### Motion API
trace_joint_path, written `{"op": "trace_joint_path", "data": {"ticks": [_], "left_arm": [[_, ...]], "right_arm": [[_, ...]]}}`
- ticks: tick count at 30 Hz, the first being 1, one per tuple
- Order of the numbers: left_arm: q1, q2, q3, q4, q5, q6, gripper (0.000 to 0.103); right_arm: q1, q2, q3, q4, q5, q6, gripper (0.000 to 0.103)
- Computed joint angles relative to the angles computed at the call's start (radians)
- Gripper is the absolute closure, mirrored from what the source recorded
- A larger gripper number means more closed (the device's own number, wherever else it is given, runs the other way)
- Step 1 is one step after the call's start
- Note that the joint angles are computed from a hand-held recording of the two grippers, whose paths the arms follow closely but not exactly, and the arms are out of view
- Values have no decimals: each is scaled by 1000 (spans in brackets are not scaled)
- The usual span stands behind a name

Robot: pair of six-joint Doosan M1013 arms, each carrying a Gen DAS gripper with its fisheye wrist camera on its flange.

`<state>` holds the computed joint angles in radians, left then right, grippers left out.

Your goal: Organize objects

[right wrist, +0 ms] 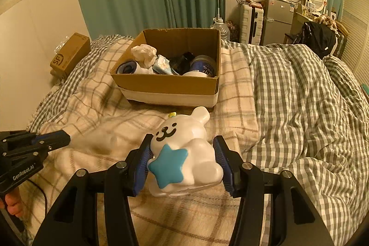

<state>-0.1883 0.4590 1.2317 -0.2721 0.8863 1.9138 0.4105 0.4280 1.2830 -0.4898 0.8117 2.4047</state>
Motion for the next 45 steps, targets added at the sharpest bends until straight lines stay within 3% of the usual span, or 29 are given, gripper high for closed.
{"op": "trace_joint_path", "data": {"ticks": [7,10,11,12,14,16,19,21,22,29,38,41,45], "left_arm": [[-2,13,1,10,-1,23,99],[-26,27,-3,86,-21,8,92],[-36,38,-10,117,-21,0,81],[-43,46,-14,136,-23,-7,63],[-57,59,-17,169,-41,-17,39],[-68,73,-19,159,-59,17,39],[-85,106,-39,173,-29,54,42],[-96,132,-60,193,23,71,69],[-98,142,-71,194,50,81,72],[-93,162,-87,128,141,172,71],[-99,158,-77,142,161,192,69],[-91,159,-82,129,162,169,89],[-75,135,-65,85,122,140,95]], "right_arm": [[5,-5,6,0,-6,-1,51],[2,-4,9,12,-11,-9,51],[0,-3,9,21,-12,-13,51],[-3,-2,10,30,-13,-17,51],[-9,0,11,50,-16,-24,51],[-16,4,13,74,-17,-33,51],[-27,8,17,109,-20,-47,51],[-34,13,16,130,-19,-56,51],[-37,15,16,140,-20,-62,51],[-47,30,5,186,-13,-98,51],[-48,34,1,190,-9,-100,51],[-47,35,0,186,-4,-98,51],[-45,32,2,166,-8,-81,51]]}}
